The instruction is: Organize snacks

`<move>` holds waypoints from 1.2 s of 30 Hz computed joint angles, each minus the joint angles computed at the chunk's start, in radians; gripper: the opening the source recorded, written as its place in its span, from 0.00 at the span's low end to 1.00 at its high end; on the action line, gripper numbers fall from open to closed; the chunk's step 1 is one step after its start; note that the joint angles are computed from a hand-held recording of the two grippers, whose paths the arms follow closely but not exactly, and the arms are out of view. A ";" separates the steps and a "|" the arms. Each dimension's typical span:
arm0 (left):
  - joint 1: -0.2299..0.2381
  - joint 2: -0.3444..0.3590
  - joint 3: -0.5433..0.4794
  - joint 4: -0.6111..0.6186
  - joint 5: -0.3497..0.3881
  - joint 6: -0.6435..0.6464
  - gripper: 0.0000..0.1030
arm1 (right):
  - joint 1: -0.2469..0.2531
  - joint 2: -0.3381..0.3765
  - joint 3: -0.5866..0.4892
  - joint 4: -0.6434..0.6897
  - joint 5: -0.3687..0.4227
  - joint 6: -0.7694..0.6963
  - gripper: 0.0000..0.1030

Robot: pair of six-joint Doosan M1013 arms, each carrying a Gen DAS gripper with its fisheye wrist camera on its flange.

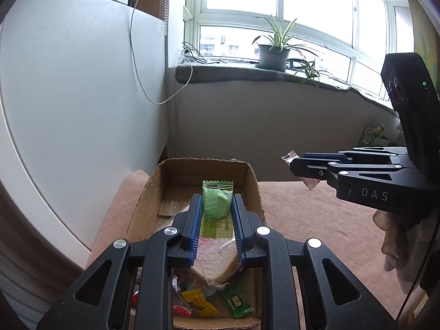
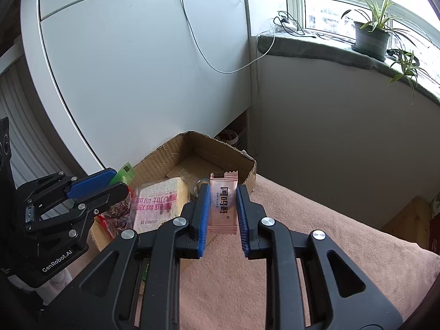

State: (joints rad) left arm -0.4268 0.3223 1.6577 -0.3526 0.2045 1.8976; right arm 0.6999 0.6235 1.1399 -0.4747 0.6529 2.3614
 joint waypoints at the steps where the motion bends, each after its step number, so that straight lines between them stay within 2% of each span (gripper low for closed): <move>1: 0.002 0.004 -0.003 0.013 0.002 -0.013 0.19 | -0.002 0.009 -0.013 0.010 0.002 -0.012 0.19; 5: 0.009 0.017 -0.017 0.041 0.014 -0.050 0.19 | -0.013 0.047 -0.070 0.101 0.009 -0.098 0.19; 8: 0.011 0.026 -0.025 0.081 0.025 -0.092 0.20 | -0.015 0.071 -0.100 0.115 0.014 -0.107 0.20; 9: 0.011 0.027 -0.025 0.109 0.025 -0.124 0.20 | -0.015 0.076 -0.106 0.123 0.017 -0.107 0.28; 10: 0.013 0.029 -0.028 0.110 0.032 -0.130 0.20 | -0.019 0.079 -0.110 0.140 0.014 -0.114 0.41; 12: 0.015 0.027 -0.025 0.099 0.030 -0.119 0.20 | -0.020 0.075 -0.099 0.138 -0.006 -0.100 0.53; 18: 0.022 0.008 -0.003 0.078 0.011 -0.130 0.21 | -0.010 0.046 -0.054 0.114 -0.035 -0.072 0.53; 21: 0.021 -0.006 0.011 0.084 0.001 -0.150 0.35 | 0.000 0.024 -0.020 0.079 -0.053 -0.039 0.56; 26: 0.017 -0.039 0.047 0.075 -0.030 -0.149 0.39 | 0.021 -0.020 0.046 -0.007 -0.081 0.052 0.59; 27: 0.016 -0.046 0.055 0.089 -0.037 -0.169 0.45 | 0.025 -0.031 0.063 -0.027 -0.091 0.075 0.60; 28: 0.014 -0.052 0.062 0.114 -0.044 -0.202 0.54 | 0.029 -0.040 0.077 -0.044 -0.100 0.094 0.62; 29: 0.013 -0.059 0.070 0.142 -0.053 -0.236 0.56 | 0.034 -0.049 0.091 -0.062 -0.106 0.113 0.64; 31: 0.010 -0.071 0.085 0.200 -0.066 -0.306 0.58 | 0.043 -0.060 0.107 -0.106 -0.110 0.151 0.71; 33: 0.008 -0.083 0.099 0.224 -0.075 -0.343 0.61 | 0.056 -0.072 0.125 -0.172 -0.104 0.204 0.73; 36: 0.001 -0.098 0.118 0.393 -0.086 -0.524 0.69 | 0.071 -0.083 0.142 -0.231 -0.088 0.250 0.75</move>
State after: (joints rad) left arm -0.4257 0.2238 1.7756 0.0402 0.1186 1.3739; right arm 0.7711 0.5406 1.2821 -0.7054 0.5647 2.6118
